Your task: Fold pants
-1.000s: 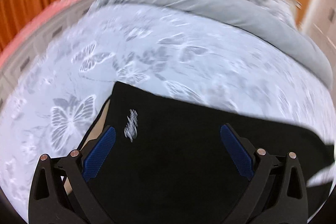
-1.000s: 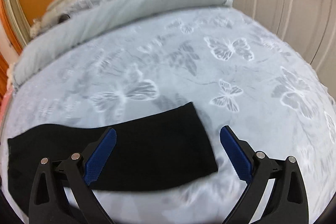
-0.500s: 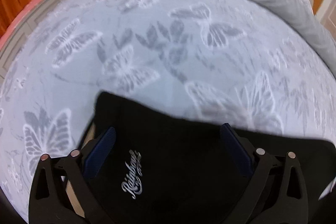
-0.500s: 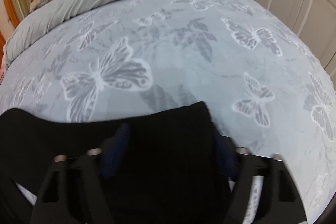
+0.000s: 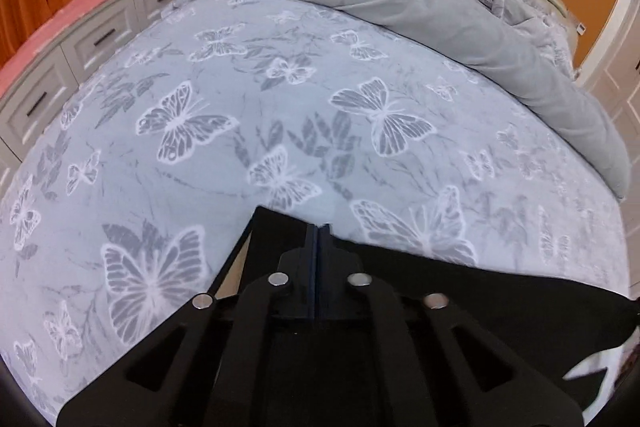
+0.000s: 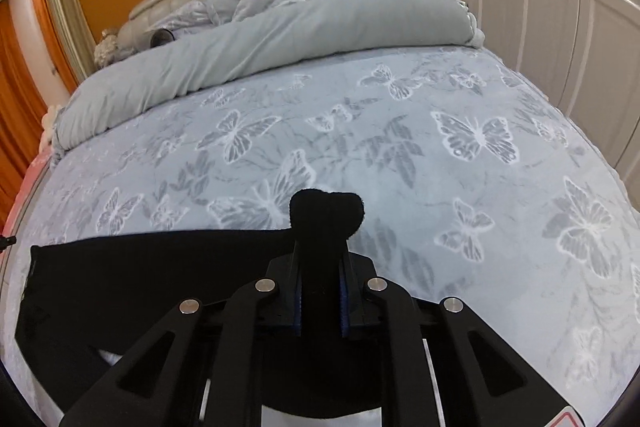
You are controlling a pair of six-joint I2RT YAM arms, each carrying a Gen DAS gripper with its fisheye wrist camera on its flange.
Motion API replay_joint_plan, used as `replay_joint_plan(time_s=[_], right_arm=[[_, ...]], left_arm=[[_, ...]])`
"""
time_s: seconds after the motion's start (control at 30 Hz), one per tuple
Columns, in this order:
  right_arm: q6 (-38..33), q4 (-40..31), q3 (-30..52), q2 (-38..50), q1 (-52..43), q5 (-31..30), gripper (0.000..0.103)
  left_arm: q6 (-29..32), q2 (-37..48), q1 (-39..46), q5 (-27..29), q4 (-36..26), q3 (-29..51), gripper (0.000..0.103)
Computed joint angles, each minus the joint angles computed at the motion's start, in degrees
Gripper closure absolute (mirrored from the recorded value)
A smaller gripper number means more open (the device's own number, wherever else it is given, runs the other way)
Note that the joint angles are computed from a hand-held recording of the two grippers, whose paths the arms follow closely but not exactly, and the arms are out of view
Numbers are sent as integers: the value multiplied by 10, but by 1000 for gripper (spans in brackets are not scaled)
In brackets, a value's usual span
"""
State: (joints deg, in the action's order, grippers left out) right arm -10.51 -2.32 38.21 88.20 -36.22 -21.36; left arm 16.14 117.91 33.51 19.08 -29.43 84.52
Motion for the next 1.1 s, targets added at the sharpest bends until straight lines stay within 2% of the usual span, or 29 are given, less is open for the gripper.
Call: replay_joint_plan(time_s=[0.03, 0.07, 0.1, 0.13, 0.2, 0.33, 0.37, 0.4, 0.43, 0.47, 0.5, 0.6, 0.67, 0.73, 0.8, 0.87, 0.93, 0.97, 1.0, 1.03, 1.1], right_arm=[[2, -2, -3, -1, 4, 8, 92], [4, 1, -7, 0, 8, 14, 92], [6, 5, -9, 4, 13, 19, 92], [6, 11, -13, 5, 14, 22, 92], [9, 25, -14, 16, 15, 28, 92], [17, 58, -17, 46, 11, 35, 92], [20, 66, -17, 54, 12, 37, 92], [24, 80, -19, 64, 15, 43, 92], [28, 91, -23, 69, 18, 48, 92], [33, 101, -26, 73, 20, 50, 92], [36, 107, -28, 75, 20, 51, 92], [53, 123, -49, 44, 13, 35, 92], [48, 110, -66, -5, 2, 14, 92], [30, 68, -85, -84, -23, -28, 92], [1, 5, -99, -165, -59, -77, 92], [-62, -88, -110, -251, -120, -138, 92], [-163, -197, -112, -308, -198, -196, 92], [-213, -240, -113, -321, -233, -212, 92], [-274, -285, -113, -324, -273, -229, 92], [-364, -338, -117, -311, -325, -235, 92], [-474, -363, -146, -286, -383, -212, 91]], left_arm=[[-7, 1, 1, -18, 10, -4, 81], [-12, 3, 3, -34, 22, -8, 46], [-22, 7, 4, -49, 43, -16, 22], [-30, 12, 7, -55, 68, -25, 20], [-30, 43, 6, -52, 82, -10, 20], [26, 134, -17, -65, 24, 81, 20], [40, 162, -19, -50, -2, 113, 36], [41, 174, -20, -46, -9, 124, 62], [33, 189, -22, -59, -15, 141, 73], [27, 198, -20, -60, -20, 152, 80], [26, 198, -15, -51, -13, 152, 81], [23, 127, 2, -14, 78, 54, 81], [18, 48, 27, 44, 116, -22, 82], [29, -18, 53, 99, 106, -67, 83], [80, -104, 101, 169, 46, -109, 83], [137, -158, 141, 204, -13, -129, 83], [236, -216, 200, 227, -98, -158, 83], [298, -236, 240, 235, -151, -168, 83], [331, -244, 261, 236, -178, -175, 83], [381, -252, 295, 235, -209, -190, 83], [469, -250, 358, 211, -235, -223, 83]])
